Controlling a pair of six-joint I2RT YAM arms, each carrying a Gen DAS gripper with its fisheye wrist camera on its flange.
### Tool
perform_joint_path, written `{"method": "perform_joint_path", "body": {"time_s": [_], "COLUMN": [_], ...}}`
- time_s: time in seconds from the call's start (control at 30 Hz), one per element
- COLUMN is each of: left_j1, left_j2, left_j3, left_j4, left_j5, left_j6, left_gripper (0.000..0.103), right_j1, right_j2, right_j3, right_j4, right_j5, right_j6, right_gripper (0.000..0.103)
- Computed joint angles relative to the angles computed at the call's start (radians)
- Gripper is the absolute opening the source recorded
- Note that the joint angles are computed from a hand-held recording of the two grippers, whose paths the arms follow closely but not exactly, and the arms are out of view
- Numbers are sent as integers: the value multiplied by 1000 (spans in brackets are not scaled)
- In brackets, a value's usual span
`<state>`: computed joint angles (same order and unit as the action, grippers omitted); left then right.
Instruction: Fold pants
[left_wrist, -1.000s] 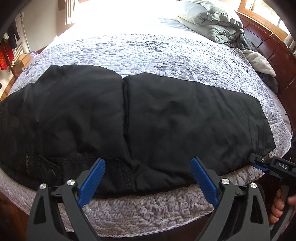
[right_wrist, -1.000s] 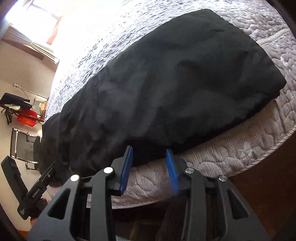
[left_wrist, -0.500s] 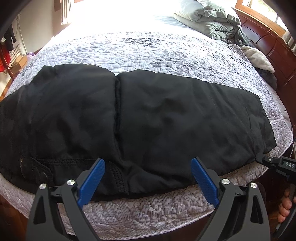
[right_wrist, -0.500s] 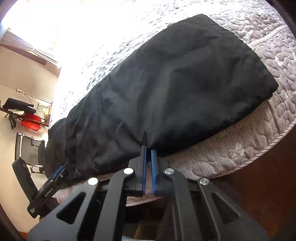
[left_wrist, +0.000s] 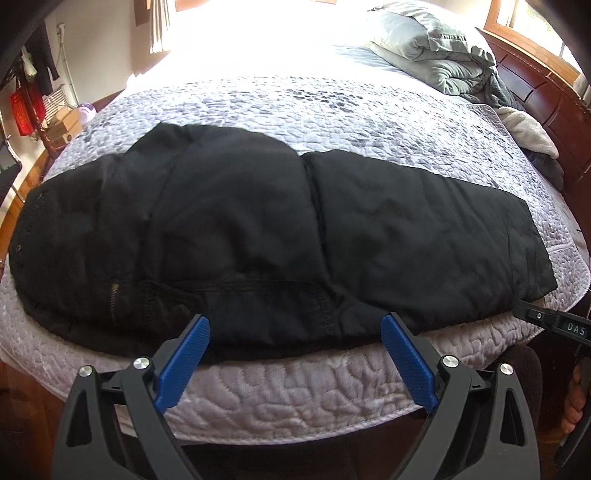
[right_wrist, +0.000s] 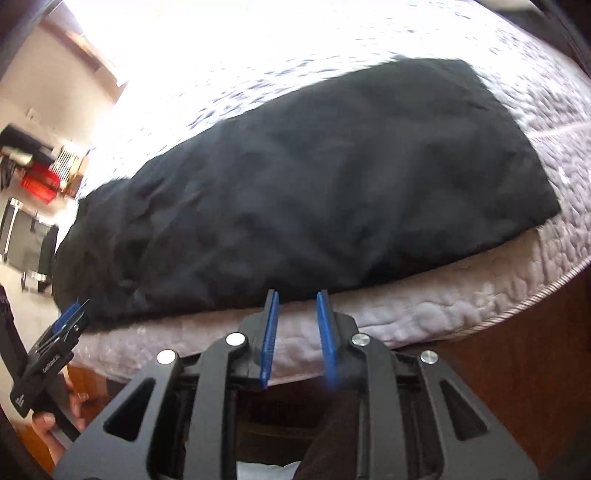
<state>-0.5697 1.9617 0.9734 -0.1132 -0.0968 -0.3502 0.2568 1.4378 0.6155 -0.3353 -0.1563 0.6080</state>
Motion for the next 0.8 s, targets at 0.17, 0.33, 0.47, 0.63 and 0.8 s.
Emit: {"method": "perform_joint_path", "body": {"time_s": [0.17, 0.33, 0.47, 0.63, 0.8], "left_j1": [96, 203, 283, 352, 381], "left_j2": [-64, -60, -7, 72, 143], "left_j3": [-117, -177, -146, -82, -2], "left_j4": [2, 63, 79, 85, 37], "left_j5": [81, 180, 255, 336, 383], "left_j6": [-25, -34, -50, -53, -55], "left_gripper": [93, 83, 82, 71, 72], "right_j1": [164, 296, 341, 350, 366], "right_j2": [121, 280, 351, 395, 446], "right_j3": [119, 266, 330, 352, 392], "right_j4": [47, 72, 66, 72, 94], "right_j5": [19, 59, 100, 98, 108], "right_j6": [-20, -30, -47, -47, -46], "right_gripper": [26, 27, 27, 31, 31]}}
